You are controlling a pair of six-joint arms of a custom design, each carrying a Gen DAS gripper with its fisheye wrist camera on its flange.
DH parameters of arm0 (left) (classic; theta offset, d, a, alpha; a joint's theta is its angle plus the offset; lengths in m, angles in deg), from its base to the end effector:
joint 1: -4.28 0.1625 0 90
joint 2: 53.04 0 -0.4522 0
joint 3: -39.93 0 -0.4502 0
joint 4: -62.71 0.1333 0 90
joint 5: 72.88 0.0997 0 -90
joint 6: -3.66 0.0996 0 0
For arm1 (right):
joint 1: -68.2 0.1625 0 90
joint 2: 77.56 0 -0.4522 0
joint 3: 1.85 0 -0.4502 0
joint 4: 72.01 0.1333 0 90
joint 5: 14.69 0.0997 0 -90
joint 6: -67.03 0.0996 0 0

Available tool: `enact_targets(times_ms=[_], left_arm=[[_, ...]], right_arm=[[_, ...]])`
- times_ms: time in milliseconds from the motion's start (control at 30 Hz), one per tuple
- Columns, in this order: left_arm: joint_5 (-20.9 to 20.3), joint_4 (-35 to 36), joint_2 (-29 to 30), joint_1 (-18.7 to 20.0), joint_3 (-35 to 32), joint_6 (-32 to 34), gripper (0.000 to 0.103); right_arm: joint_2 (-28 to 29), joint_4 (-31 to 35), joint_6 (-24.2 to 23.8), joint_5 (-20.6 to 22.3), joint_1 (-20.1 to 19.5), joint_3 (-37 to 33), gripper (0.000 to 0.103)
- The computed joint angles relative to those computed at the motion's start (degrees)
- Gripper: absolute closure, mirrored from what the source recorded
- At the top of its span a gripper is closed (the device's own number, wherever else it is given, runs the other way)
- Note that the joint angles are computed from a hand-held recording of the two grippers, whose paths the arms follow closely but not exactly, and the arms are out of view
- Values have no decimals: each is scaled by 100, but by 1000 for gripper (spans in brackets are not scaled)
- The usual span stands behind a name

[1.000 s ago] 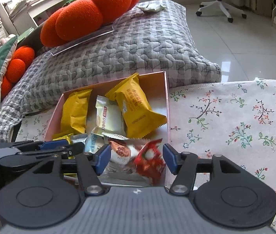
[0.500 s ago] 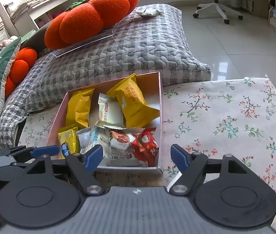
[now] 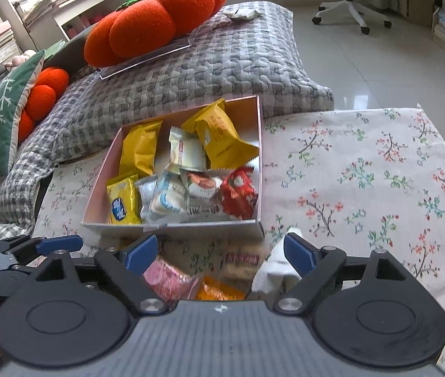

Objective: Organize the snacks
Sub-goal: 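Move both open tools back over the remaining snacks, then grasp the gold bar with the left tool while the right grasps an orange-and-white pack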

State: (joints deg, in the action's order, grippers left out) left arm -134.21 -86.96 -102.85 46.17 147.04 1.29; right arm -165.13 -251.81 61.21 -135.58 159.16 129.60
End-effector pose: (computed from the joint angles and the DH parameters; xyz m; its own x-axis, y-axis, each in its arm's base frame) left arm -0.3542 -0.5610 0.0459 -0.6309 0.6118 -0.4772 0.7183 0.6930 -0.0611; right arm 0.0901 -0.4730 0.3144 -0.8586 0.2820 0.4282 -0.0992 0.7279 -0.6785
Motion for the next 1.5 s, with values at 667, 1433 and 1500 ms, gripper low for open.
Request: enact_targets(times_ms=[667, 1433, 1500], left_arm=[[296, 49, -432, -36, 630, -275, 3], [587, -846, -216, 332, 735, -187, 14], [499, -861, -179, 369, 701, -221, 18]], right_arm=[[-116, 45, 165, -63, -5, 461, 8], [271, 127, 343, -63, -207, 488, 36], [326, 73, 354, -27, -218, 472, 42]])
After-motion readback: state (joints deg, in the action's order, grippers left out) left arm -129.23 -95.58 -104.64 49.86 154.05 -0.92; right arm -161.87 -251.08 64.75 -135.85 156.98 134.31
